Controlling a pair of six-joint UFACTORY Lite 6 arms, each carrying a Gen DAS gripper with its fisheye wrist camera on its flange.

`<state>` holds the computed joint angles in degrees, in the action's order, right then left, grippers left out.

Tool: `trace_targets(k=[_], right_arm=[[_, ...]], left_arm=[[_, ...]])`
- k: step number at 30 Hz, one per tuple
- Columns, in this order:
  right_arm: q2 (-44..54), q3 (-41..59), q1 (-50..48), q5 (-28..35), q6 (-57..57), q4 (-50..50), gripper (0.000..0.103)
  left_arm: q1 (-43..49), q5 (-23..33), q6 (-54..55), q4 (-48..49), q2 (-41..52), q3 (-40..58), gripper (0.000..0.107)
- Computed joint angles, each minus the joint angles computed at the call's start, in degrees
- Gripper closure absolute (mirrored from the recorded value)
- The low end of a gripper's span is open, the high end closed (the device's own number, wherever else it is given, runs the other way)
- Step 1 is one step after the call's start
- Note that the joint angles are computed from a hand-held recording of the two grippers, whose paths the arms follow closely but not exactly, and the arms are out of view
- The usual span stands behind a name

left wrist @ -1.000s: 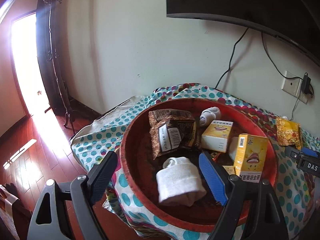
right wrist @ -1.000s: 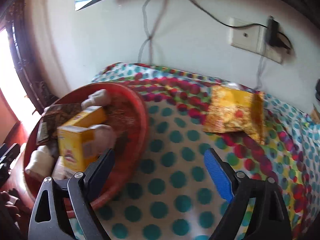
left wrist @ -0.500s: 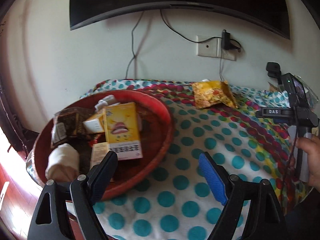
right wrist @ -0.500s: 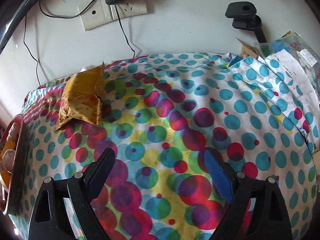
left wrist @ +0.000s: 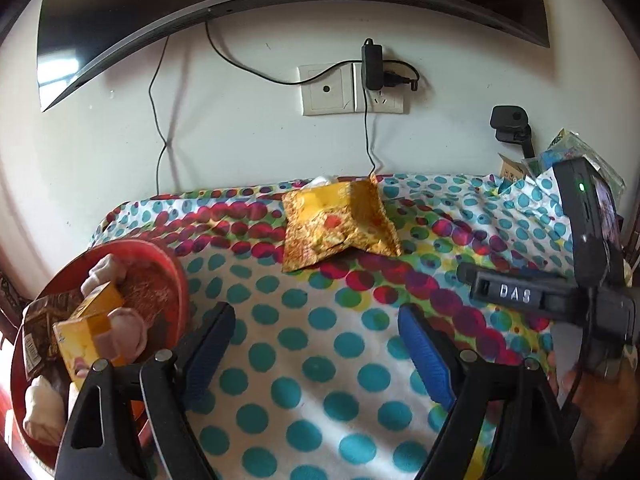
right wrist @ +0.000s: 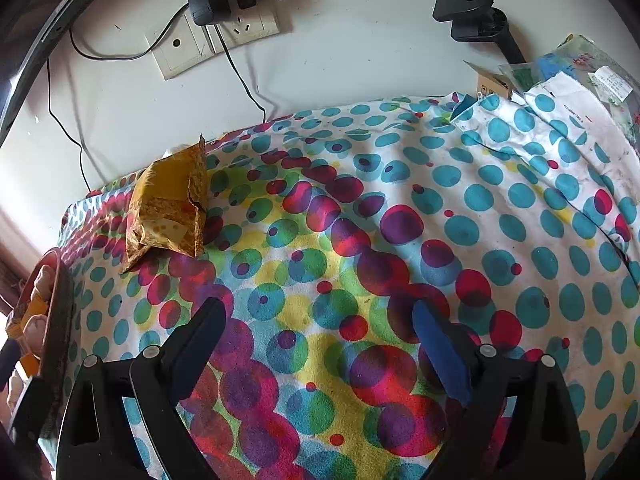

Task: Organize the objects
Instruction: 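Move the left gripper to the gold snack bag and grasp it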

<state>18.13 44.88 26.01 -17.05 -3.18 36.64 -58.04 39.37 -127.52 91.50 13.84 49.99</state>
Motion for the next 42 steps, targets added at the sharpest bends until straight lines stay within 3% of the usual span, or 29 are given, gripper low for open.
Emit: trace_targets(k=[4,14,24,27,30,33,37,38,40,42], right_arm=[[-2.15,-3.56,-1.95,-2.54,13.42,-11.50,0.009],[-3.30,-5.80,-4.32,-5.03,24.93,-22.46,0.004],[-3.81,-6.50,-4.96,-5.76,27.72,-25.35,0.004],[-3.87,-6.37,-4.91,-5.56,27.36,-25.03,0.004],[-3.89,-6.24,-4.74,-5.46,26.62,-24.24,0.004],[-3.91,-6.24,-4.65,-5.48,26.33,-23.88,0.004],[-3.96,-6.28,-4.47,-5.56,25.60,-23.11,0.004],[-3.80,-6.23,-4.44,-5.70,25.65,-23.08,0.004],[-3.89,-6.24,-4.39,-5.59,25.47,-22.94,0.004],[-4.02,-6.34,-4.35,-5.64,25.26,-22.74,0.004]], left_arm=[[6.01,-4.07,4.64,-1.19,6.48,9.92,0.021],[16.21,-12.18,12.42,-4.49,22.85,31.92,0.021],[21.31,-11.90,52.70,-42.31,45.79,63.50,0.017],[23.60,-16.41,52.92,-45.13,46.69,63.42,0.004],[25.42,-20.36,55.74,-51.23,46.59,62.40,0.004],[25.83,-20.54,60.04,-55.51,46.44,62.68,0.004],[25.38,-20.25,59.61,-53.28,45.06,61.90,0.020],[25.12,-19.93,59.76,-53.19,44.90,61.98,0.025],[24.63,-20.95,56.24,-49.47,42.60,59.21,0.049],[24.04,-21.32,52.53,-45.57,39.59,55.89,0.055]])
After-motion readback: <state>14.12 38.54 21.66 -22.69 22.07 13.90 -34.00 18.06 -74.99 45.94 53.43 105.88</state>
